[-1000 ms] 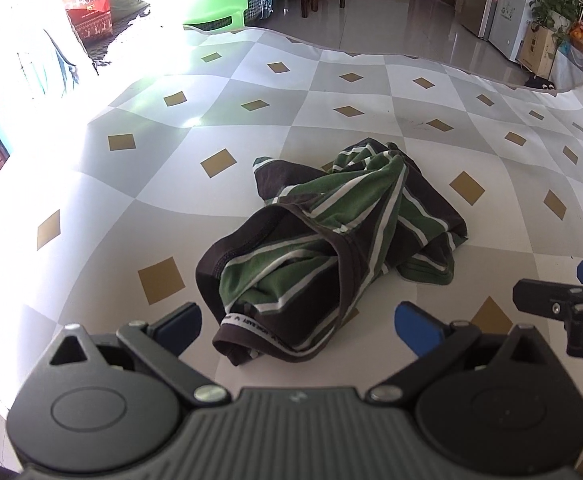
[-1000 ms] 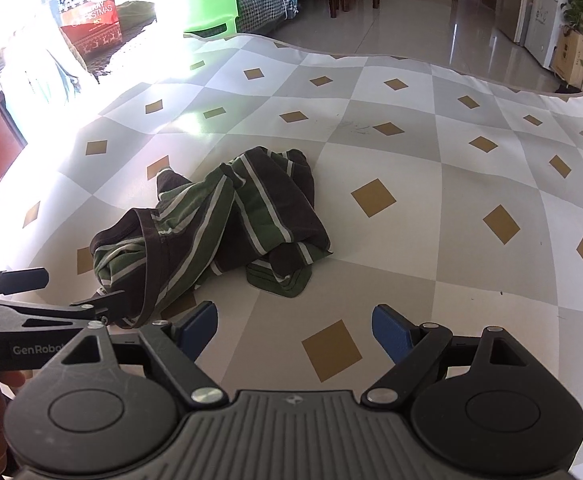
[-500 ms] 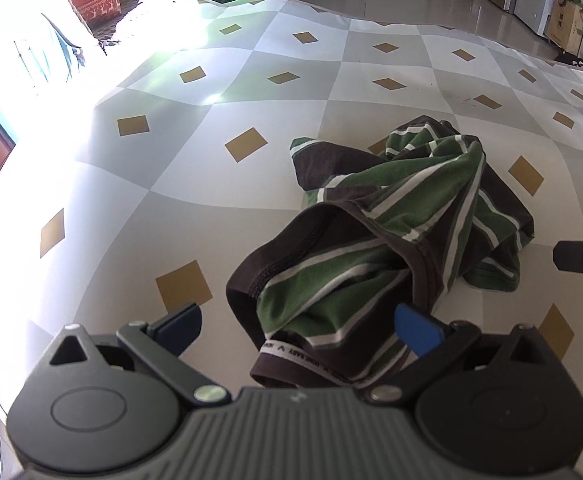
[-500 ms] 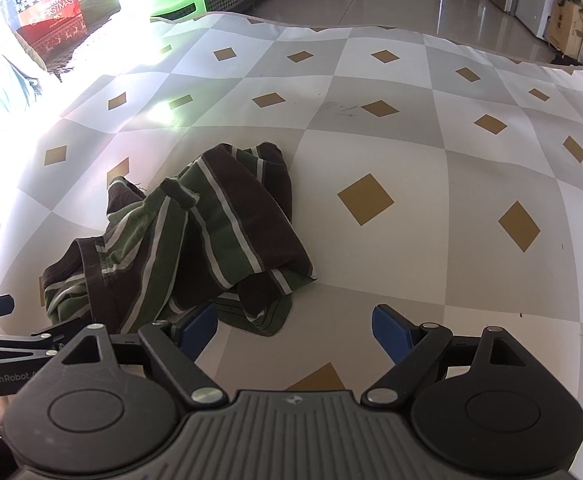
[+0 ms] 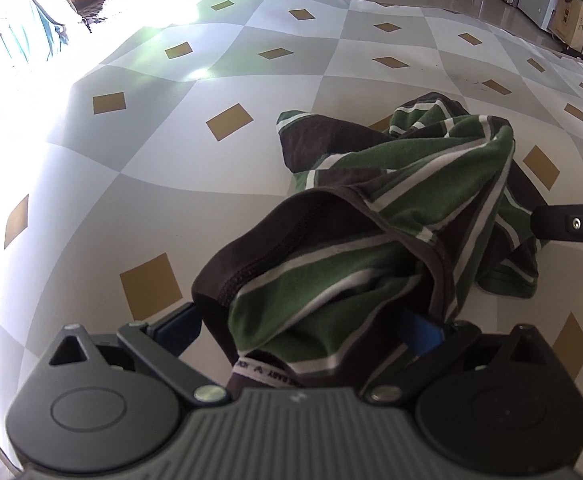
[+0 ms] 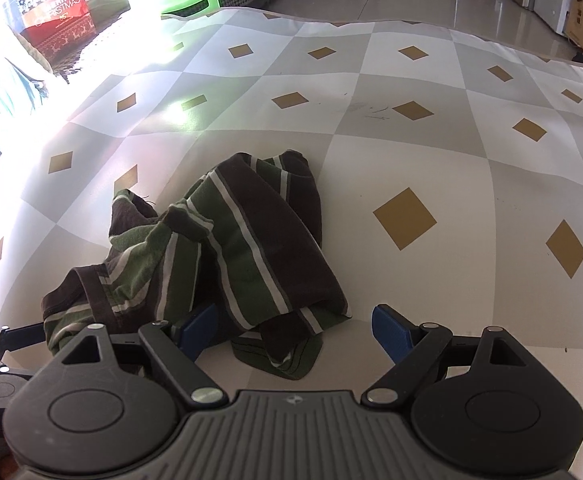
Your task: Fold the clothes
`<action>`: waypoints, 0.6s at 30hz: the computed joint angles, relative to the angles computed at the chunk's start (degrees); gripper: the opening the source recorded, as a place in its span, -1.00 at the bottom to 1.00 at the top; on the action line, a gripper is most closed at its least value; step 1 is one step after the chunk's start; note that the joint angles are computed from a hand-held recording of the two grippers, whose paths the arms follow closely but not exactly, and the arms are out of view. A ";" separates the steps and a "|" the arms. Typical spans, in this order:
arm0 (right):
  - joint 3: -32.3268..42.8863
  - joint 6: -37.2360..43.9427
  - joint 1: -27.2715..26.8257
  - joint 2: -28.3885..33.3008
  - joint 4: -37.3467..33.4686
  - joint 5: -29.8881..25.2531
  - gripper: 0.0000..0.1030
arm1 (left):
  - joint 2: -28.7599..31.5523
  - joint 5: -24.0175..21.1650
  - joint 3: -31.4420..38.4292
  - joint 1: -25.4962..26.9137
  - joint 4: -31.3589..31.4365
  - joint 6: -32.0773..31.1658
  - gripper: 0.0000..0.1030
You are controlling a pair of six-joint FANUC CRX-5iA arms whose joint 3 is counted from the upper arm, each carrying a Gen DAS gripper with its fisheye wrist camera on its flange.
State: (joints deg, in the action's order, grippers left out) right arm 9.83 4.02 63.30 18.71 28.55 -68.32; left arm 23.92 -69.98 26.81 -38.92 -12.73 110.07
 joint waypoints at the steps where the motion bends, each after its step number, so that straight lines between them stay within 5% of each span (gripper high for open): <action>1: 0.47 0.28 -0.14 0.47 0.06 -0.23 0.65 | 0.17 0.08 0.01 -0.08 0.05 -0.44 1.00; 18: -1.36 -6.66 -2.09 1.02 -0.18 3.34 0.65 | 1.09 3.54 -2.38 0.84 4.70 -5.06 1.00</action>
